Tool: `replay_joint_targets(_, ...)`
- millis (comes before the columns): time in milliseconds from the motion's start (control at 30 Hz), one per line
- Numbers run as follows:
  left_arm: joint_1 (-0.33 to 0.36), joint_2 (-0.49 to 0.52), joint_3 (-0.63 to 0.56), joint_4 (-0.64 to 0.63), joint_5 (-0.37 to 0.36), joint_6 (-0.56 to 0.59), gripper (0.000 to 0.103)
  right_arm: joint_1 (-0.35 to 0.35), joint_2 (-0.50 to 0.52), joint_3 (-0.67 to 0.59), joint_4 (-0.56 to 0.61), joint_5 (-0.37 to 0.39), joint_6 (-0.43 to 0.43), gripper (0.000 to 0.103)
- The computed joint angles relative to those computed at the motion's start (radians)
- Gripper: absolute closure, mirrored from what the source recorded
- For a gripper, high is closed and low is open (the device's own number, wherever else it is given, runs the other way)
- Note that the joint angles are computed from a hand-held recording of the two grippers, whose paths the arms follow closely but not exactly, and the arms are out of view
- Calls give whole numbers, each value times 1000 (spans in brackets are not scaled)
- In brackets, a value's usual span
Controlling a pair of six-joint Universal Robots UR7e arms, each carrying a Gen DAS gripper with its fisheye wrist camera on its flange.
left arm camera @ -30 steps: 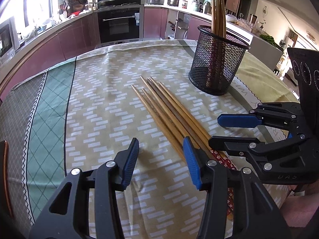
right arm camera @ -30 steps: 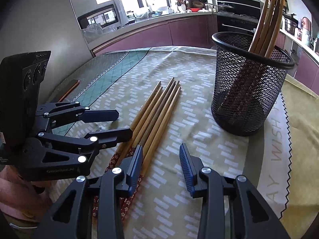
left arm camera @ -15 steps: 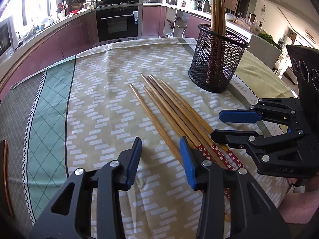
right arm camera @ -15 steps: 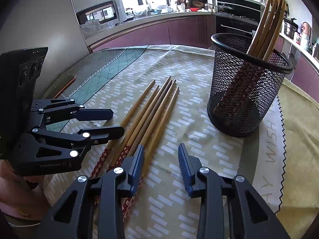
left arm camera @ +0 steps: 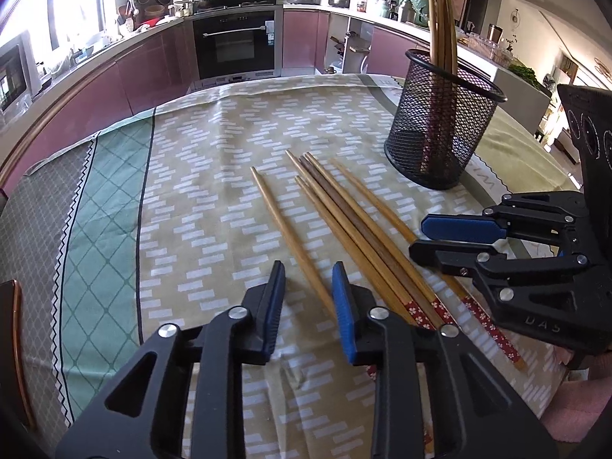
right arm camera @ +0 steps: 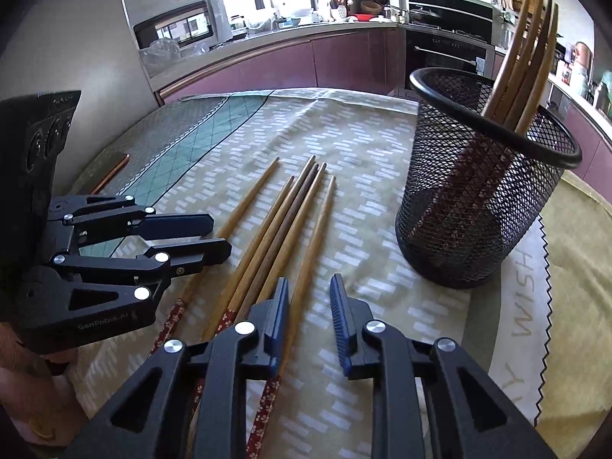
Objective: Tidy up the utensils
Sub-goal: 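Close the left tool on a chopstick while the right tool grasps another chopstick, then lift the held chopstick upright over the mesh holder with the left tool while the right tool lifts its own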
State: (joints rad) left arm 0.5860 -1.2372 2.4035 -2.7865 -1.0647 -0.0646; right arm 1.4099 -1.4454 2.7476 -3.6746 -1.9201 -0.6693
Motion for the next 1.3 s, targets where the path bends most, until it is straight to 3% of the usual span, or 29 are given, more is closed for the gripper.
replay_joint_targets(233,4,-11,6,-9,2,-38,94,-75,-98,16,91,98,37,97)
replay_joint_targets(633,-8,-84,45,-5,-47,-27,95,-127,-268,51,252,234,-19,97)
replay_joint_targets(1067,7,-42,25,20,-65,4,94,-55,-181,10,270,113,-20,94)
replay_joint_targets(1300,22,-2,-8,11,-69,41,90,-41,-146,-26,279,100,-18,94)
